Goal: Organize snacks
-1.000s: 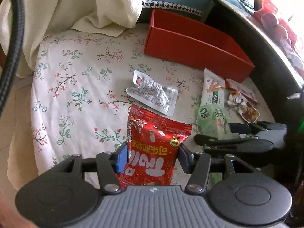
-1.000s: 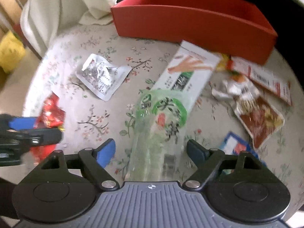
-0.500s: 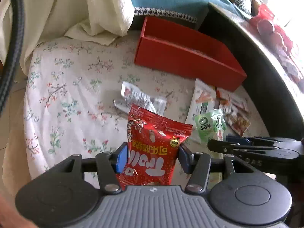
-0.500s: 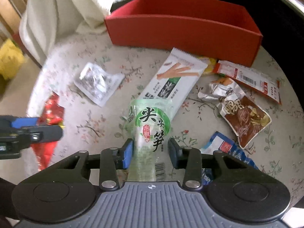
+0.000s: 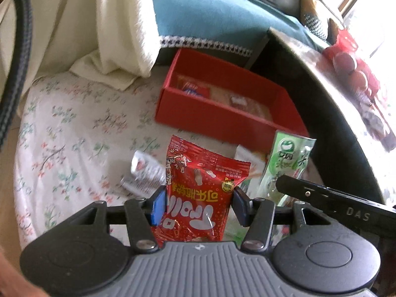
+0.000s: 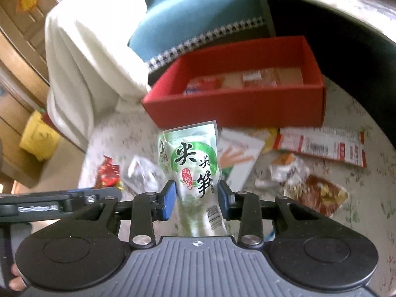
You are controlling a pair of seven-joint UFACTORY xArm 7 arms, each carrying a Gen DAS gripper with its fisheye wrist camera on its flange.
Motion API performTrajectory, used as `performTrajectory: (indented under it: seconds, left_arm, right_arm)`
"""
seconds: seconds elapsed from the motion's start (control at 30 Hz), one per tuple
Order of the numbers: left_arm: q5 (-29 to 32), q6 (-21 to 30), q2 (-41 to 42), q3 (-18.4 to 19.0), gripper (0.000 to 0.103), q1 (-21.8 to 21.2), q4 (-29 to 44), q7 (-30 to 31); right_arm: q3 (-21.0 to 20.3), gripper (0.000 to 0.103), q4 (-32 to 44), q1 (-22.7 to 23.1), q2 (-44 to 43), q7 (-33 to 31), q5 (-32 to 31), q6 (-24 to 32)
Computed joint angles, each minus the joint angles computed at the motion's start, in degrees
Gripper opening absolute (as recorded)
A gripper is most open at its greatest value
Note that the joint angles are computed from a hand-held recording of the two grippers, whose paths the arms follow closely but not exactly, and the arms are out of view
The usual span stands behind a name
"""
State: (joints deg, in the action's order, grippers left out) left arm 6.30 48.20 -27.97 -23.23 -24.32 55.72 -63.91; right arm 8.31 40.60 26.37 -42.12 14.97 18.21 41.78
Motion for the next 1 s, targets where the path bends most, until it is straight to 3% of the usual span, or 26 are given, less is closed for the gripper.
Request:
performTrajectory:
  seconds: [0.47,1.0]
  left_arm:
    - [11.56,-3.35,10.53,-0.63,0.048,4.14,11.13,-2.84]
    - [22.64,-0.41,25.07,5.22,0.048,-1.27,24.58,-4.98]
  right_arm:
    - [-4.09,0.044,6.74,-1.44,7.21,-4.49,1.78,-9.17]
    - [-5.90,0.044,15.06,-3.62,16.64,-10.29,4.80,-12.44]
